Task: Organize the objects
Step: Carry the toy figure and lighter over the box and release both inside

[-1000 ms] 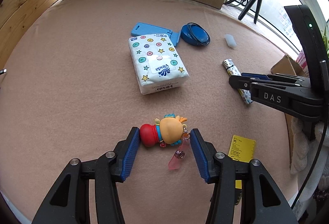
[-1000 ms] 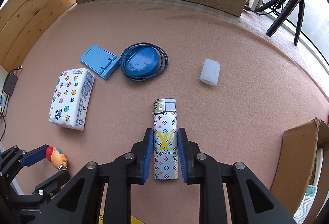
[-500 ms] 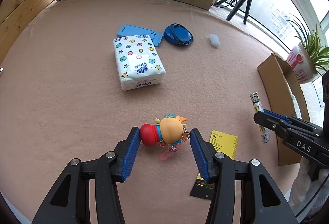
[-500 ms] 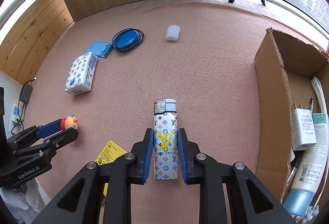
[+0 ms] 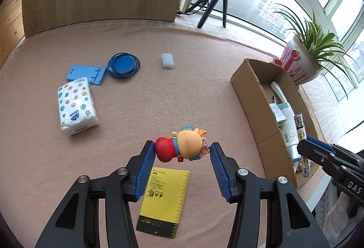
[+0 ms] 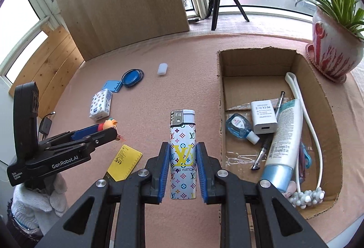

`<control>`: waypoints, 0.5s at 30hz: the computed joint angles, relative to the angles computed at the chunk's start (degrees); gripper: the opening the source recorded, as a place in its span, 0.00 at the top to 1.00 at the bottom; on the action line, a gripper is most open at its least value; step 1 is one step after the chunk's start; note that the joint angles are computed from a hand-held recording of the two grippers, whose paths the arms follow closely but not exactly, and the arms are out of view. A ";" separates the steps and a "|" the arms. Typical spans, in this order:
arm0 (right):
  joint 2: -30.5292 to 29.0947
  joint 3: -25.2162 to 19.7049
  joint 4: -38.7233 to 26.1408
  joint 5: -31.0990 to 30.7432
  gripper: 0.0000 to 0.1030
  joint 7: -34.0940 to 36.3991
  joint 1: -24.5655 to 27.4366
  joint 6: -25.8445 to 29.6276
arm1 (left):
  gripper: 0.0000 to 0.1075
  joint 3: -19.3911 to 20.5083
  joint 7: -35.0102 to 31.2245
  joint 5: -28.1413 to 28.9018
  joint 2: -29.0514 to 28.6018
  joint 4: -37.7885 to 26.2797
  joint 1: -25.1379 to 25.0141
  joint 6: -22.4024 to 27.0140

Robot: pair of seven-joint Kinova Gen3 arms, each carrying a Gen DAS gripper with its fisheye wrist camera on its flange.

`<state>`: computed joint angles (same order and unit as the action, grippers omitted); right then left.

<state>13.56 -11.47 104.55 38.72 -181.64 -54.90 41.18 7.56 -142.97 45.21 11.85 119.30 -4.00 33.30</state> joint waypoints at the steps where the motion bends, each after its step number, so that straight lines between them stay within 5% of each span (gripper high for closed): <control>1: -1.01 0.24 0.84 0.72 0.80 -1.39 -0.59 0.81 | 0.50 0.45 0.25 0.16 -0.09 -0.27 0.56 0.03; 15: -9.84 -6.25 9.87 3.73 0.80 -12.14 3.74 8.38 | 0.50 5.48 8.45 -2.96 0.36 -5.40 12.75 -3.05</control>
